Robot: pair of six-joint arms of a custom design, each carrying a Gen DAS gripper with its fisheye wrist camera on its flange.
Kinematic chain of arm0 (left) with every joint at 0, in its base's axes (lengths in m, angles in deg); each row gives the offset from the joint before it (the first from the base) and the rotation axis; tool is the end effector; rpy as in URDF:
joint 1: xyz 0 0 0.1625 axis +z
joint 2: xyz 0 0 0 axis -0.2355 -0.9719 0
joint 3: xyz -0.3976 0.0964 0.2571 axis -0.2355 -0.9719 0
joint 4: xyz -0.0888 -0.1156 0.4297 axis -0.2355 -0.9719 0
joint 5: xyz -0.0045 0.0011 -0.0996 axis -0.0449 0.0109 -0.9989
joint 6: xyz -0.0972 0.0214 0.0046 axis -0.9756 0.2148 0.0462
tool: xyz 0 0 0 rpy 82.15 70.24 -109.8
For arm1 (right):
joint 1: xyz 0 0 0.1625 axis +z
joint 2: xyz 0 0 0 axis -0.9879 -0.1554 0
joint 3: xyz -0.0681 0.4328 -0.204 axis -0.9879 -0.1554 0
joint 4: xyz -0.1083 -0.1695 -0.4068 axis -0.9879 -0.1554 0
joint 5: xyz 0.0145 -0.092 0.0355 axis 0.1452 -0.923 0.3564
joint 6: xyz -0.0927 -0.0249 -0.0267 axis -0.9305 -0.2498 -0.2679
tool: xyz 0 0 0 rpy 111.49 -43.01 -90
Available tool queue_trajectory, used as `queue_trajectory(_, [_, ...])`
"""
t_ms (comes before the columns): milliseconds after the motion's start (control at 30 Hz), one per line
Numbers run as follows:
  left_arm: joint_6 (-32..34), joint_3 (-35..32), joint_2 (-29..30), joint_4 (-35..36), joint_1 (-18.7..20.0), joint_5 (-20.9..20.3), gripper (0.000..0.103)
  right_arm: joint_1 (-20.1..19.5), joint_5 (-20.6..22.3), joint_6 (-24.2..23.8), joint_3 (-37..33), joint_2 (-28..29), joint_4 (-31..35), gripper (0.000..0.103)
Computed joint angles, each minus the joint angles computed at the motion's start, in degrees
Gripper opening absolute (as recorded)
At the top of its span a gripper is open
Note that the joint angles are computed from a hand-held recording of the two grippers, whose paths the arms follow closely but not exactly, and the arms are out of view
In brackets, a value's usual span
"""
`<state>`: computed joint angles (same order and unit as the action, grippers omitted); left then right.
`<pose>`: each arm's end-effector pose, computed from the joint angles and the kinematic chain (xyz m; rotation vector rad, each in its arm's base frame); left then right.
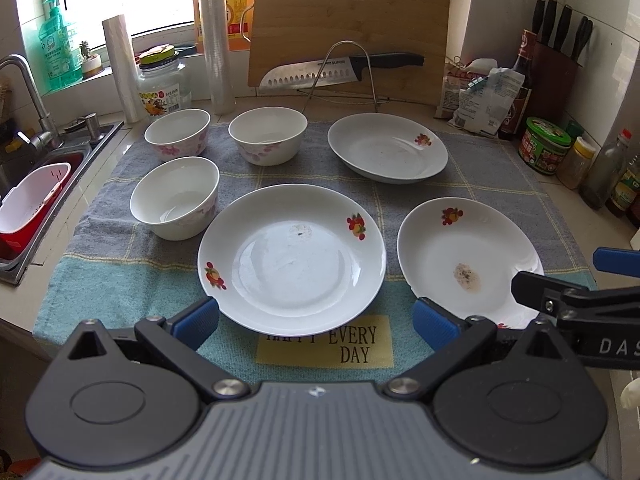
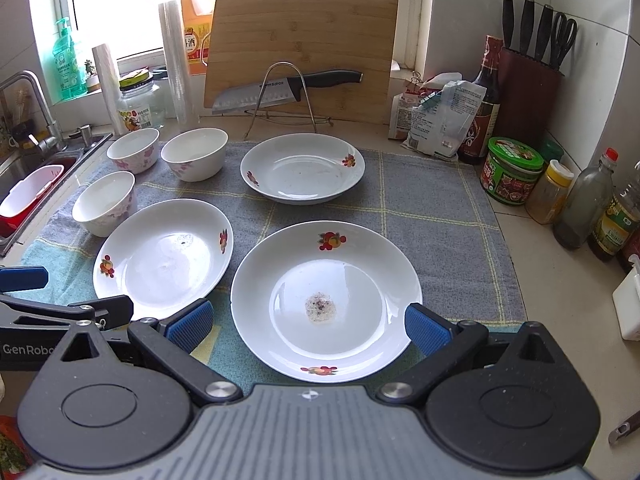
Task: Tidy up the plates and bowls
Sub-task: 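Move the left gripper toward the rim of the brown-stained white plate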
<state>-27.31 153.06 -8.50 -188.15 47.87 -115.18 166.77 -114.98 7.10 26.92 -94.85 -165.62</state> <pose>-0.3783 -0.5267 -0.0080 -0.2471 2.0215 -1.0101 0.0719 -0.6309 0.2947 1.1853 -2.3874 0.5606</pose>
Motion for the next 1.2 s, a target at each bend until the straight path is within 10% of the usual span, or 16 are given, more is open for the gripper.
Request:
queue_trajectory(567, [3.2,1.6,0.3,-6.1,0.6,2.0,0.102,-5.3,8.1,-10.2,-1.0,-0.3,2.1,0.103])
queue_trajectory(800, [11.5,4.2,1.0,-19.9,1.1,3.0,0.102,-7.3,5.8,-11.7,-0.9,1.4,2.9,0.103])
queue_trajectory(1200, [12.4,2.8,2.3,-19.6,1.2,2.8,0.102,-8.9,2.3,-14.1,-2.5,6.2,1.3,0.103])
